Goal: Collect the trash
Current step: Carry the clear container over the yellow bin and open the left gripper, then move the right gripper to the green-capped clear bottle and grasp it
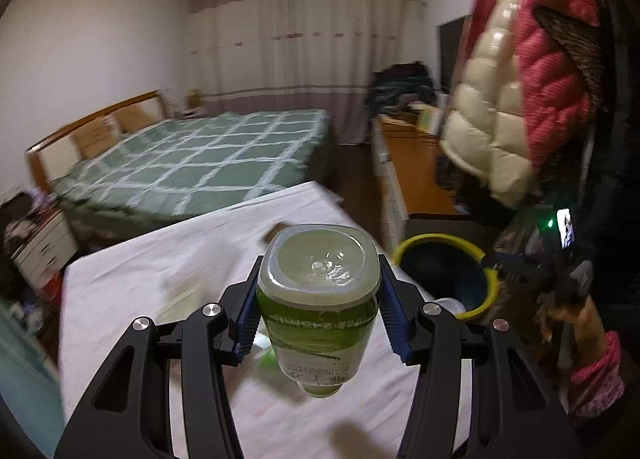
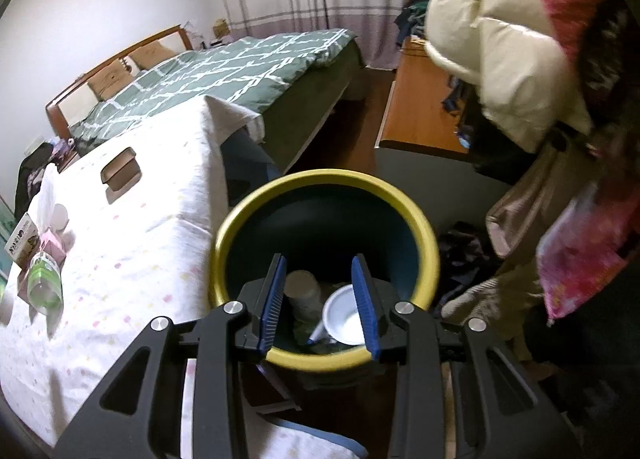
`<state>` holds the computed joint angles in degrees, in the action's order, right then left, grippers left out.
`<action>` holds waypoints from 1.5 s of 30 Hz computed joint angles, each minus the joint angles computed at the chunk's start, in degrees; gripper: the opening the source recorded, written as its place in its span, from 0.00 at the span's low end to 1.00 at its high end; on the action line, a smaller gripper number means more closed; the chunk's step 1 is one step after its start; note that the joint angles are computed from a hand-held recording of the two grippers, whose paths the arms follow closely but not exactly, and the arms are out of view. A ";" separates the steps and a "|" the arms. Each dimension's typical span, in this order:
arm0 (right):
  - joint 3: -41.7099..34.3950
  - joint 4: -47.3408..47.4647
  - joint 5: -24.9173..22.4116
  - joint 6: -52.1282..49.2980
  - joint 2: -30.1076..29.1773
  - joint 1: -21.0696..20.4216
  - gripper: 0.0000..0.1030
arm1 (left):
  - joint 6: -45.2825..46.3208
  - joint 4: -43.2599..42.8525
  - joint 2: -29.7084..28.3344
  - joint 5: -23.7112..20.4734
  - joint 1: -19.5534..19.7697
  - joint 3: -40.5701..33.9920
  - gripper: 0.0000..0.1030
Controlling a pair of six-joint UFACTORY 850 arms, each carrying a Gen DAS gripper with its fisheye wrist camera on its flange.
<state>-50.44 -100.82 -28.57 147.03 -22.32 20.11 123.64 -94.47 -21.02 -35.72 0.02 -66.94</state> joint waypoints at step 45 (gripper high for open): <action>6.94 -6.34 1.19 7.63 3.31 0.71 0.37 | -11.41 4.93 -8.25 5.66 -10.33 -5.18 0.83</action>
<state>-43.50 -107.17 -27.38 154.65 -19.01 20.81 112.23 -89.54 -29.27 -30.06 -10.31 -72.12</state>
